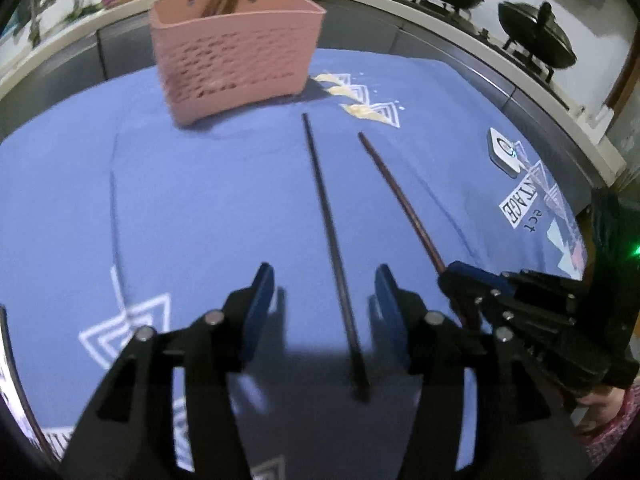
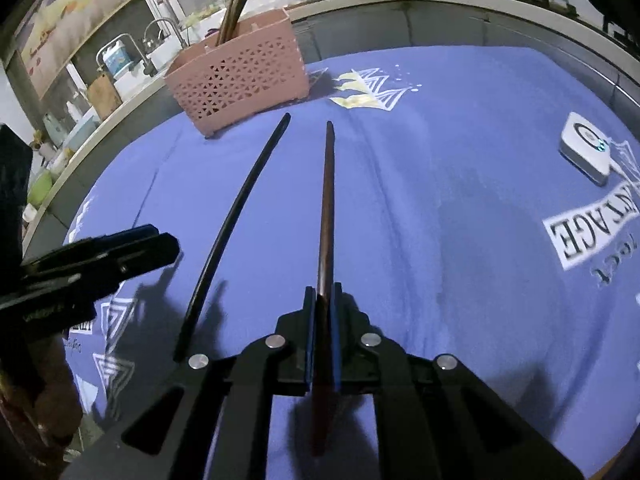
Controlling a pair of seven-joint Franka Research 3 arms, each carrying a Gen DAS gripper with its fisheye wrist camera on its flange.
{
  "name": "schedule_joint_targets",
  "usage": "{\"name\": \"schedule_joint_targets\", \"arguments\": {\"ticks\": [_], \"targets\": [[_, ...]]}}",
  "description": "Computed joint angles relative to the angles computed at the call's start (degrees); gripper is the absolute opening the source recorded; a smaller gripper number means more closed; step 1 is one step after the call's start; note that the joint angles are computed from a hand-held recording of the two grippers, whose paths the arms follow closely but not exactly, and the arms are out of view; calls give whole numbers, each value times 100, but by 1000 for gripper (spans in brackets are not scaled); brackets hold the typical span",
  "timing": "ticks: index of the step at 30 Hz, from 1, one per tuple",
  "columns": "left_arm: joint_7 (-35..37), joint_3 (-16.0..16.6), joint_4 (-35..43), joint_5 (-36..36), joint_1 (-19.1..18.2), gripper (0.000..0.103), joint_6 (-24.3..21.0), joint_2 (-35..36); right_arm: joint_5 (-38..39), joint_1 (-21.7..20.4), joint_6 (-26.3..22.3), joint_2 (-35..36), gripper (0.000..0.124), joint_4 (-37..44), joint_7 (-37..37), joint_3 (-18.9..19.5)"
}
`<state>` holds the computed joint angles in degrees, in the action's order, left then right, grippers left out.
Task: Organize utensils
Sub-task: 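Grasp a chopstick with the left gripper while the right gripper grasps another, then carry both chopsticks up and release them into the pink caddy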
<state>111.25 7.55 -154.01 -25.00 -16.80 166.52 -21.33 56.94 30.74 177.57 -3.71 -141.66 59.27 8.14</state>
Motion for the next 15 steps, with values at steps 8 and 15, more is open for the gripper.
{"name": "schedule_joint_targets", "arguments": {"ticks": [8,15], "targets": [[-799,-768,176,1041,641,22,453,664,1353,-70,-290,76,6,262,-1410,-55],[393,169,-139,137,53,6,91,152,1245,-272,-907,-249,7,-8,-1258,-126]]}}
